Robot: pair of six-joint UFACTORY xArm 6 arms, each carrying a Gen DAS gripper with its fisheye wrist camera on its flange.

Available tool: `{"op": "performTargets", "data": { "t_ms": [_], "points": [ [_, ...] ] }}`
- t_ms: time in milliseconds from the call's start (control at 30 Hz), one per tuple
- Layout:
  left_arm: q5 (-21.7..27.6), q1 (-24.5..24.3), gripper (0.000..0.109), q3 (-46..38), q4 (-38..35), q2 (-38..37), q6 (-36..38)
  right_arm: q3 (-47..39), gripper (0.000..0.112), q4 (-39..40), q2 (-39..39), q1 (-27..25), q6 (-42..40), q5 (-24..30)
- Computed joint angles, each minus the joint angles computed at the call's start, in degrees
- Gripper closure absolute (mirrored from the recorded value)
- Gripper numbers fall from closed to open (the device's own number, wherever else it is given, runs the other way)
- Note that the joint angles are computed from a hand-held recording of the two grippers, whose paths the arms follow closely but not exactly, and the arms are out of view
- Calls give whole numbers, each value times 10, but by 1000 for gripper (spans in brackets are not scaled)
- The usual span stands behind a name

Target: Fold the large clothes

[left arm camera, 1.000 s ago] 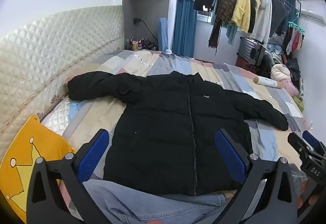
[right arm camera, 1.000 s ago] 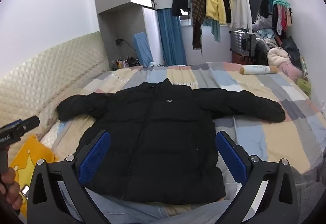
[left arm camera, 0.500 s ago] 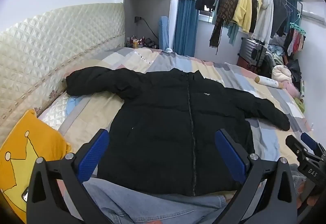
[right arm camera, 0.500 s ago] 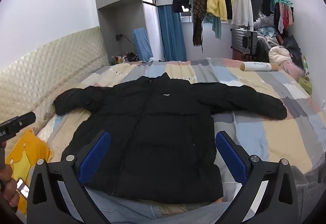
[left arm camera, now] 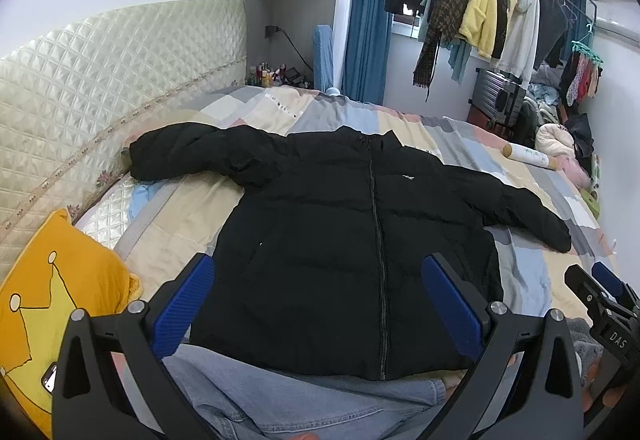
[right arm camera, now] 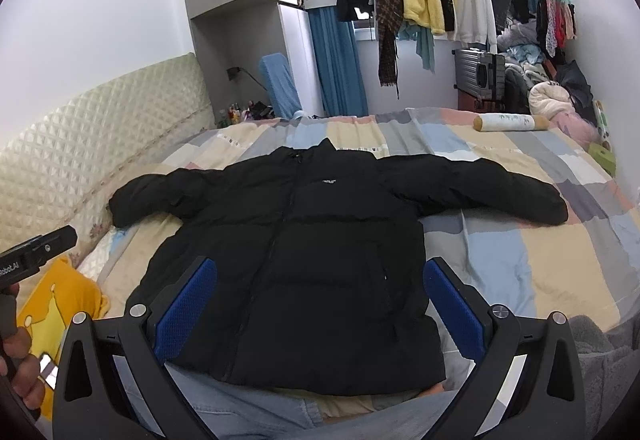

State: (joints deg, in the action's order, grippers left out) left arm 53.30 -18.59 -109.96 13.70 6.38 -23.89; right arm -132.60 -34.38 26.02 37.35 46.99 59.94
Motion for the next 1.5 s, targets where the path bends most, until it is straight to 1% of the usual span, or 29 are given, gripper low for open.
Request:
{"op": "performTargets", "data": {
  "t_ms": [333, 433, 700, 767, 867, 967, 1167, 1267, 1500],
  "points": [
    [12, 7, 6, -10, -5, 8, 6, 24, 9, -5, -16, -2, 8, 3],
    [7, 8, 6, -3, -8, 4, 7, 7, 9, -8, -6, 0, 1, 12],
    [8, 8, 6, -2, -8, 3, 6, -10, 9, -10, 3, 2, -8, 18],
    [11, 8, 6, -5, -6, 5, 6, -27, 9, -7, 13, 1, -13, 29],
    [24, 8, 6, -15, -2, 10, 7, -7, 9, -3, 2, -3, -4, 18],
    [26, 10, 6, -16, -4, 11, 8, -1, 9, -6, -1, -3, 2, 22],
    [22, 12, 6, -13, -6, 10, 10, 9, 9, -6, -7, -3, 4, 19],
    [24, 15, 6, -16, -8, 12, 14, 25, 9, 6, -17, -6, -3, 6],
    [20, 13, 6, -11, -2, 9, 12, 63, 9, 4, -41, -14, 11, -13]
  ]
}}
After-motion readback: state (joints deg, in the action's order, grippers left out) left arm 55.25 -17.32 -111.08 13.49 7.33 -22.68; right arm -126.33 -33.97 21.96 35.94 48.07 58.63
